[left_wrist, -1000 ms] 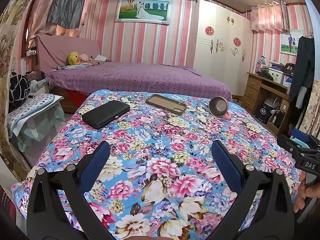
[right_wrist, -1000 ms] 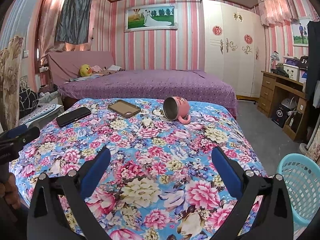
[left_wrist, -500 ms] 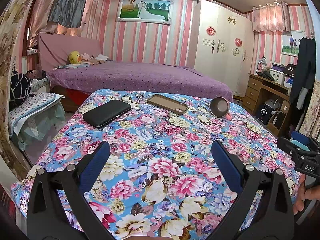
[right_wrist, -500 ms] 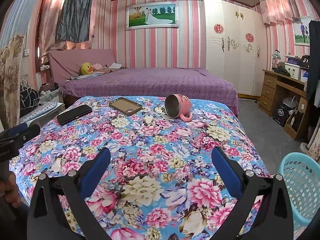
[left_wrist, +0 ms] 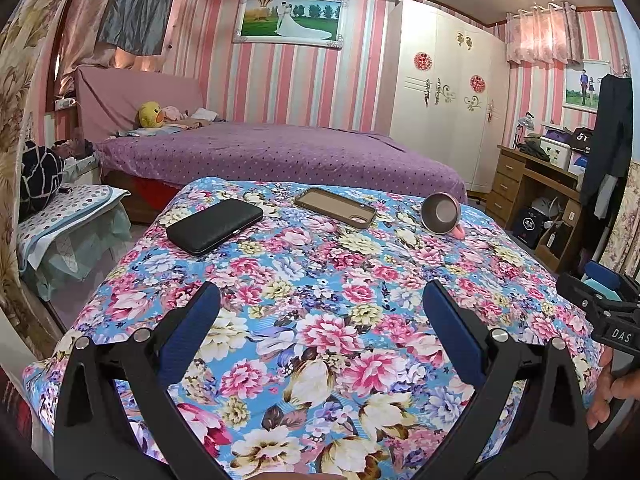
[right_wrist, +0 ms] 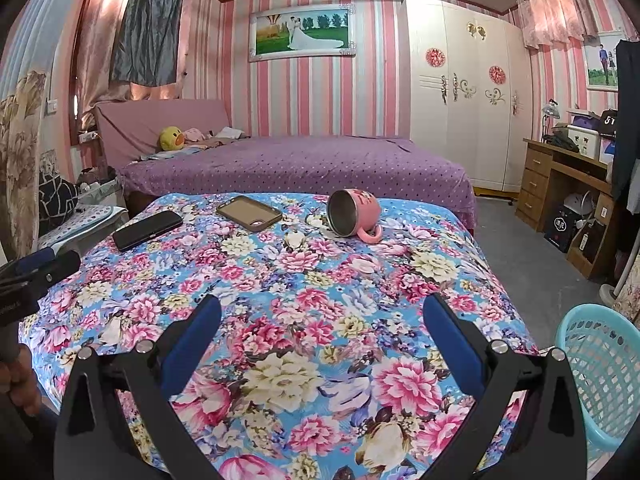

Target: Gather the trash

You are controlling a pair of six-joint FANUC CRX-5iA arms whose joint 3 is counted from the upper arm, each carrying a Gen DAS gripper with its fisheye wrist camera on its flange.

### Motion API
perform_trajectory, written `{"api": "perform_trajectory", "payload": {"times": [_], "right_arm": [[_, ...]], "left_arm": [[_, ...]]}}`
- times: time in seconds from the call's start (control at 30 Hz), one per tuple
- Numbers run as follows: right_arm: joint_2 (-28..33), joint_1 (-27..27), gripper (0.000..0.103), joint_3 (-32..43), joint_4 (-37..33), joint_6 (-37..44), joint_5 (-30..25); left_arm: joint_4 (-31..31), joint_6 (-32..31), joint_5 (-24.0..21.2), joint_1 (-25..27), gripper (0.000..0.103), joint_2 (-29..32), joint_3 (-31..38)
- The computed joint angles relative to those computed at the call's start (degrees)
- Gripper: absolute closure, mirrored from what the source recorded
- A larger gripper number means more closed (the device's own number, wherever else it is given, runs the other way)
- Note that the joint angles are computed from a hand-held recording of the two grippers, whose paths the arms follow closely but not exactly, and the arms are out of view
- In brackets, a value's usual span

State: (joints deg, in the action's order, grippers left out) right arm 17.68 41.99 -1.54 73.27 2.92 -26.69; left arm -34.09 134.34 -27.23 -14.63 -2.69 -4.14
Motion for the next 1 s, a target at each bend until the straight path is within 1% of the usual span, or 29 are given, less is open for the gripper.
{"api": "perform_trajectory", "payload": {"times": [0.9,1.0], "right_arm": [[0.1,0.06,0.005,0.13,-0.13,0.07,-0.09],[0.01,-0.16,0.005,-0.12,0.76,-0.83,0.15]], "left_arm": [[-0.41,0.42,-0.31,-0.19,0.005,0.12,0.19],[-0.36,0.39,-0.34,-0.18,0.005,0.11,0.2]]}}
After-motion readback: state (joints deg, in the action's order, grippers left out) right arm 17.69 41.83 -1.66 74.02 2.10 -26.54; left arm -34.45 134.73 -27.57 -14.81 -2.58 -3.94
